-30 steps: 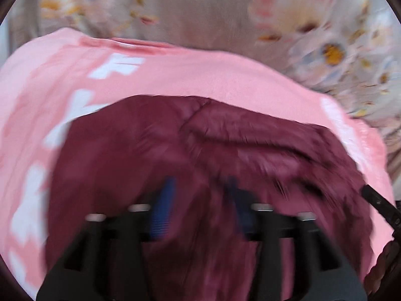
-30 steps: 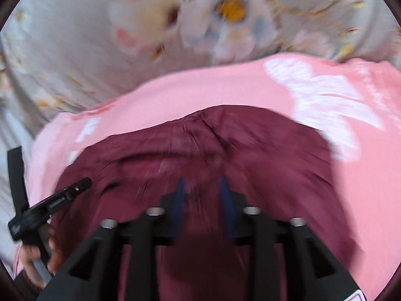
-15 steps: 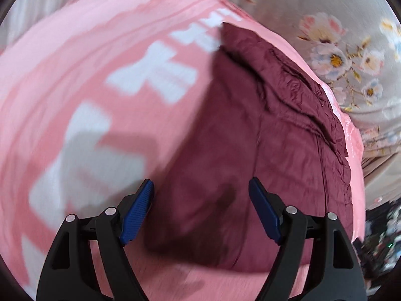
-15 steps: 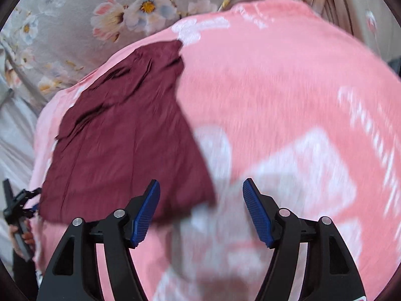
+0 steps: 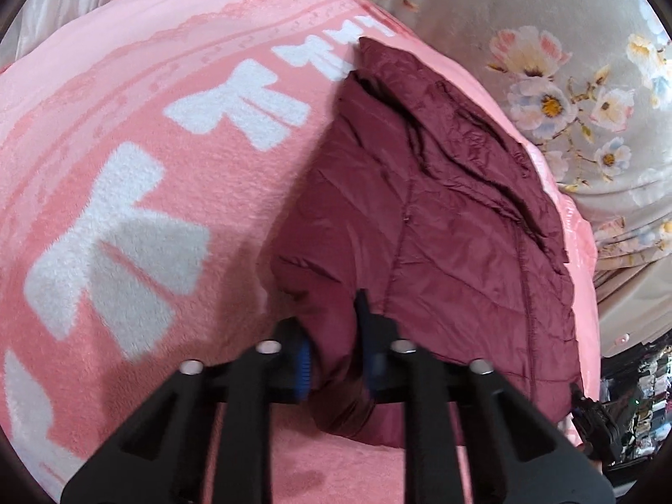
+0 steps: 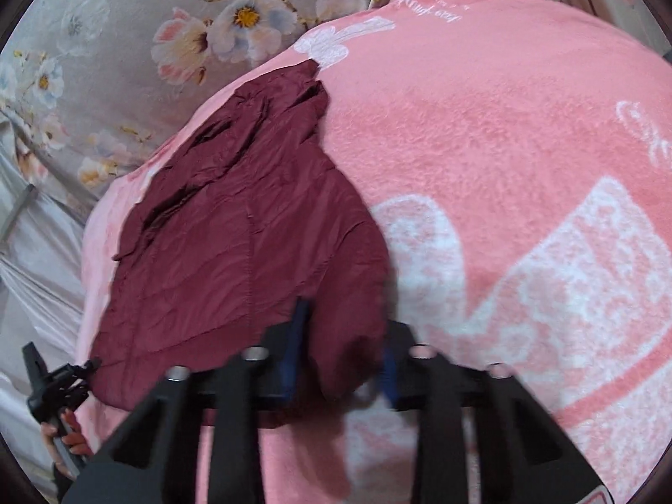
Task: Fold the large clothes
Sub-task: 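Grasp the folded jacket edge with both tools and fold it over again, then grasp the maroon jacket's folded edge with both tools side by side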
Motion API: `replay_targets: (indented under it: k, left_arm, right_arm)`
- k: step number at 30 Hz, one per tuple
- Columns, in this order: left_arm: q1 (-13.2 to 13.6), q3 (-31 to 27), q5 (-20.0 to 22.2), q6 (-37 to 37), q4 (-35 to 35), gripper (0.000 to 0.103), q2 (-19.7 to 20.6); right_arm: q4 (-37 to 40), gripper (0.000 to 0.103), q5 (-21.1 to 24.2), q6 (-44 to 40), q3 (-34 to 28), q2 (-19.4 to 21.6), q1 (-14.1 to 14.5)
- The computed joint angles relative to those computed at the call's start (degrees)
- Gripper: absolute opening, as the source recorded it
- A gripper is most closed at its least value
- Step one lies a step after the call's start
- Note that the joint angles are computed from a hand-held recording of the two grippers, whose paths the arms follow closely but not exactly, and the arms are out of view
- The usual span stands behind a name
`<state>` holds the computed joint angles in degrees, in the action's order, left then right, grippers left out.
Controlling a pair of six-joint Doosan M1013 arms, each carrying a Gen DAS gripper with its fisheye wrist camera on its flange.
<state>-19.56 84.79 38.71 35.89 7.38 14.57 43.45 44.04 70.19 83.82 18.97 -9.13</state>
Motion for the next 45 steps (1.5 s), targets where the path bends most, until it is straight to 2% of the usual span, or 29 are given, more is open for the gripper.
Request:
replay_targets:
  k: [3,6,13,17,19,20,21,23,25,27,30,32,36,39,40,42,44,45]
  left_arm:
    - [-0.23,1.16,-2.46,-0.01,-0.34,0.007,-1.84]
    - [-0.84,2.16,-4.14,-0.19,-0.40,0.006,-4.12]
    - [-4.04,6.60,-7.51,-5.50,5.56,0.005,-11.99]
    - [-7.03,7.84,-8.77,-14.21,16.93,0.005,-16.49]
    - [-8.38,6.42,-8.40,-18.00,24.61,0.005,-16.91]
    - [-8.41,5.55,-8.21,-18.12,26.05,0.005,-16.58]
    - [-8.07,4.21,-8.03,-17.77,26.93,0.006,-15.68]
    - [-6.05,0.35,-6.94,-13.54,22.66,0.006,-12.43]
    - [-3.92,-4.24,-3.53,-9.04,17.54,0.006,-8.17]
    - [-1.86,-10.56,3.41,-5.17,14.76,0.006,-2.04]
    - [0.17,-18.00,11.44,-2.11,12.33,0.006,5.29]
    - [1.06,-22.08,15.31,-1.06,11.51,0.006,9.16]
    - [1.94,-29.59,20.60,0.55,11.59,0.009,15.43]
    - [2.27,-34.72,24.72,2.43,11.20,0.011,19.54]
    - [2.49,-35.72,25.24,2.31,10.86,0.012,20.45]
    - [3.08,-35.25,23.26,0.44,10.40,0.013,20.56]
    - [3.95,-32.83,18.39,-3.14,9.92,0.014,19.22]
    - [4.42,-31.21,15.24,-5.90,10.39,0.021,18.26]
  right_arm:
    - [3.84,0.006,-0.66,-2.07,1.09,-1.29,-0.40]
    - [7.60,0.005,-1.64,-5.88,2.86,-3.51,-0.97]
    - [13.92,0.004,-3.57,-17.98,8.41,-12.16,-3.90]
    - [19.44,0.004,-5.56,-24.69,10.24,-16.95,-5.36]
    - [23.81,0.004,-8.11,-29.04,10.20,-18.26,-5.26]
    - [25.55,0.004,-9.45,-30.58,9.68,-18.22,-5.00]
    - [26.81,0.004,-10.50,-31.21,8.51,-17.58,-4.63]
    - [28.33,0.004,-11.92,-30.68,5.34,-14.90,-3.44]
    - [22.23,0.004,-13.63,-24.08,1.38,-11.28,-1.58]
    - [9.62,0.004,-12.06,-10.22,-5.11,-5.37,0.18]
    - [-2.28,0.004,-9.00,2.52,-12.25,1.17,2.24]
    - [-9.10,0.004,-6.59,9.49,-17.51,5.54,3.52]
    - [-14.96,0.005,-4.65,16.79,-24.15,10.92,4.85]
    - [-16.19,0.012,-1.88,21.27,-29.02,14.81,5.01]
    - [-15.53,0.016,-2.11,21.59,-29.28,15.31,4.97]
    - [-10.11,0.024,-4.31,20.04,-28.72,15.61,4.36]
    - [-3.16,0.037,-8.84,16.63,-26.33,14.62,3.66]
    - [-0.32,0.049,-12.26,15.63,-24.70,13.81,3.35]
